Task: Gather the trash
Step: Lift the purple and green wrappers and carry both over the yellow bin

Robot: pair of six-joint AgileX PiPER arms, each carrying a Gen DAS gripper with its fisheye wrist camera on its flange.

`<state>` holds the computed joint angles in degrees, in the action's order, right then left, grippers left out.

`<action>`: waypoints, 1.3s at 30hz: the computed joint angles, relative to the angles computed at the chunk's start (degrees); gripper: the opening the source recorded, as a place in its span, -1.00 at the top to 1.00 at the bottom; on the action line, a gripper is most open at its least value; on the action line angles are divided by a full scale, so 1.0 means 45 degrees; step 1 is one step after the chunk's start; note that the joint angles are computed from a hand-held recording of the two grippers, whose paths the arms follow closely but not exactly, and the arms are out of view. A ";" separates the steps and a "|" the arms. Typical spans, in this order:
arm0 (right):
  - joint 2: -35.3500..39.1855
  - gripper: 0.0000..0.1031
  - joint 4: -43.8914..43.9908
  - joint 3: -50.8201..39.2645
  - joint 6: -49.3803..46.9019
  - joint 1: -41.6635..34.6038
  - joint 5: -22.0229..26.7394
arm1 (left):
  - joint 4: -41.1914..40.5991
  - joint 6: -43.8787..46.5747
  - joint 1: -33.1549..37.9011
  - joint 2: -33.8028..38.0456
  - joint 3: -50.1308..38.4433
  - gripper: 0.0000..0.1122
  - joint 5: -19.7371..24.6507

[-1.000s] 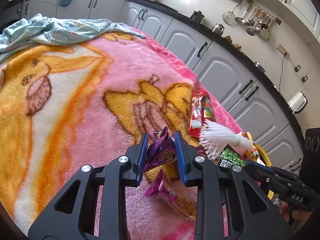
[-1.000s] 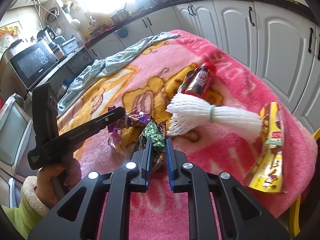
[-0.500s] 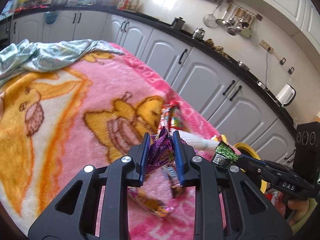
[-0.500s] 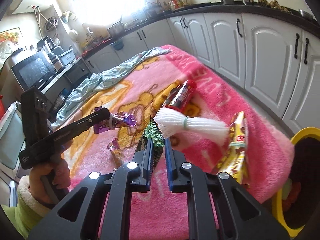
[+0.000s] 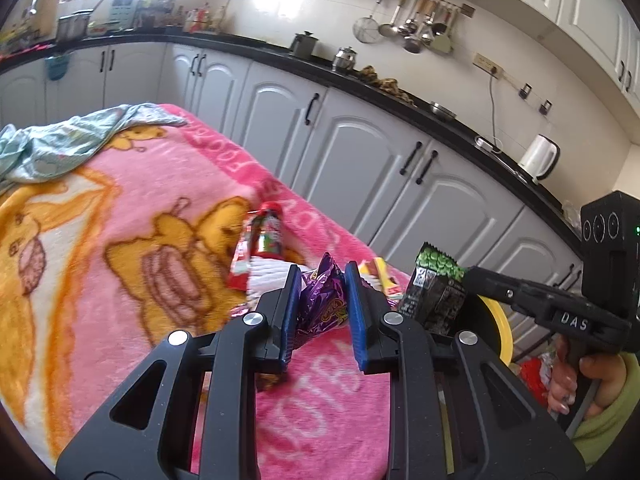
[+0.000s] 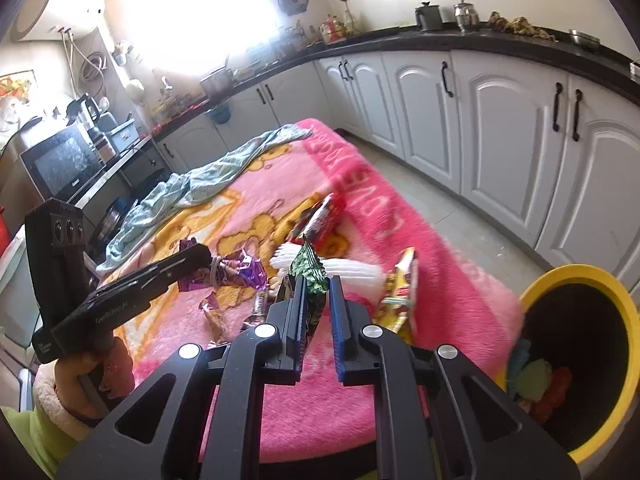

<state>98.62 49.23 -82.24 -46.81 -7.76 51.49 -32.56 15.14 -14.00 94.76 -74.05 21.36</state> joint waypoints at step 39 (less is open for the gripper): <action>-0.0273 0.98 0.1644 -0.0187 -0.1559 -0.5950 0.1370 | 0.4376 -0.3685 -0.4176 0.4325 -0.7088 0.71 0.2486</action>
